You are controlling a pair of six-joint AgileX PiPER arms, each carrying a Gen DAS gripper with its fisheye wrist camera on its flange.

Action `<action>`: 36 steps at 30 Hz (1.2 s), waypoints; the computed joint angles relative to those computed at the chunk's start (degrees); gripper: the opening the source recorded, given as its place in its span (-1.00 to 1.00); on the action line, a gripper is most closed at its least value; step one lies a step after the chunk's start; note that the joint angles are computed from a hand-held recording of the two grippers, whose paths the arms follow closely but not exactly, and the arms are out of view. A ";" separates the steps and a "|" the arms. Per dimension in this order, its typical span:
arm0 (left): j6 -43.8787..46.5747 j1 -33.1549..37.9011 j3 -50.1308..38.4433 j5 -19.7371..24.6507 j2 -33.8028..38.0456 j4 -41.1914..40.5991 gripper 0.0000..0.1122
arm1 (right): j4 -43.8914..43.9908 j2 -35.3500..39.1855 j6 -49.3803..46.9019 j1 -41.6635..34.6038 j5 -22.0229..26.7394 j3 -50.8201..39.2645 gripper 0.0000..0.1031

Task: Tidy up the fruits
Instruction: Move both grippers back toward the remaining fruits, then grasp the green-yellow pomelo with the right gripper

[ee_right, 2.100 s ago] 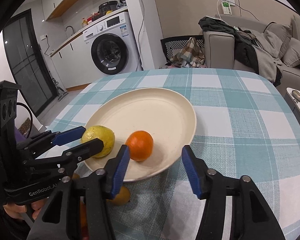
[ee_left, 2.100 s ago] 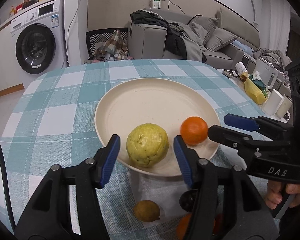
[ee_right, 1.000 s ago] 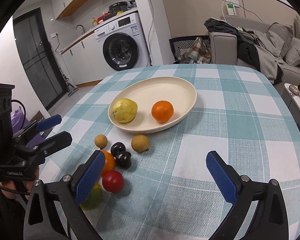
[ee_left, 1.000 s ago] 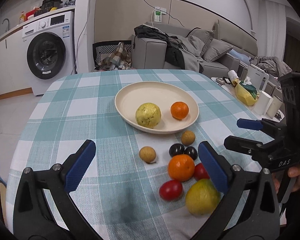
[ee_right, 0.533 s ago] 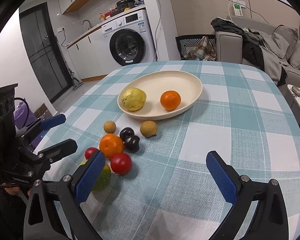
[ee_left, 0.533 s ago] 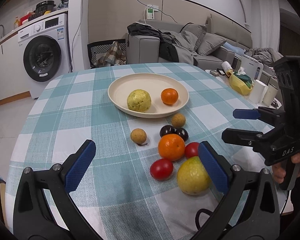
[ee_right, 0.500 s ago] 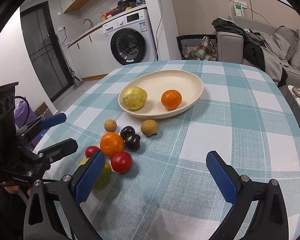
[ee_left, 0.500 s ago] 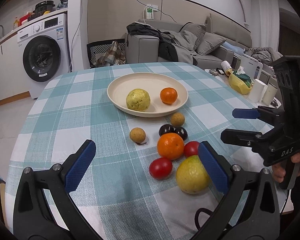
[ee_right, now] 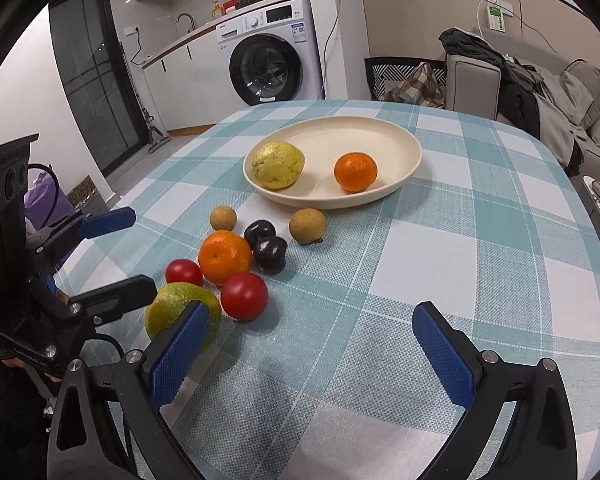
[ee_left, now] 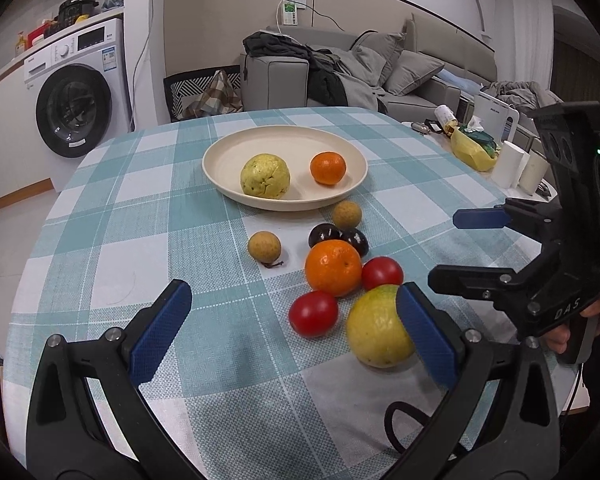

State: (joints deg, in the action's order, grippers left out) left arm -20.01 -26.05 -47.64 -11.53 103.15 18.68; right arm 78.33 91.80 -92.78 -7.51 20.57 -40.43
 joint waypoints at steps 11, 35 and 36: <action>-18.39 3.66 -1.20 -0.24 1.37 18.08 0.81 | -3.94 1.63 1.80 1.69 4.58 -0.44 1.00; -17.96 5.86 -1.35 0.56 1.53 18.34 0.81 | -6.97 3.77 5.44 6.58 7.28 -0.77 0.53; -18.02 5.86 -1.47 0.72 1.63 18.23 0.81 | -6.61 4.00 5.20 6.32 7.96 -0.92 0.51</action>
State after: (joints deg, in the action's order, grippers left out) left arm -38.03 -20.19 -49.11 -10.81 104.77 36.91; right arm 71.72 95.80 -87.58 -1.19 28.52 -41.35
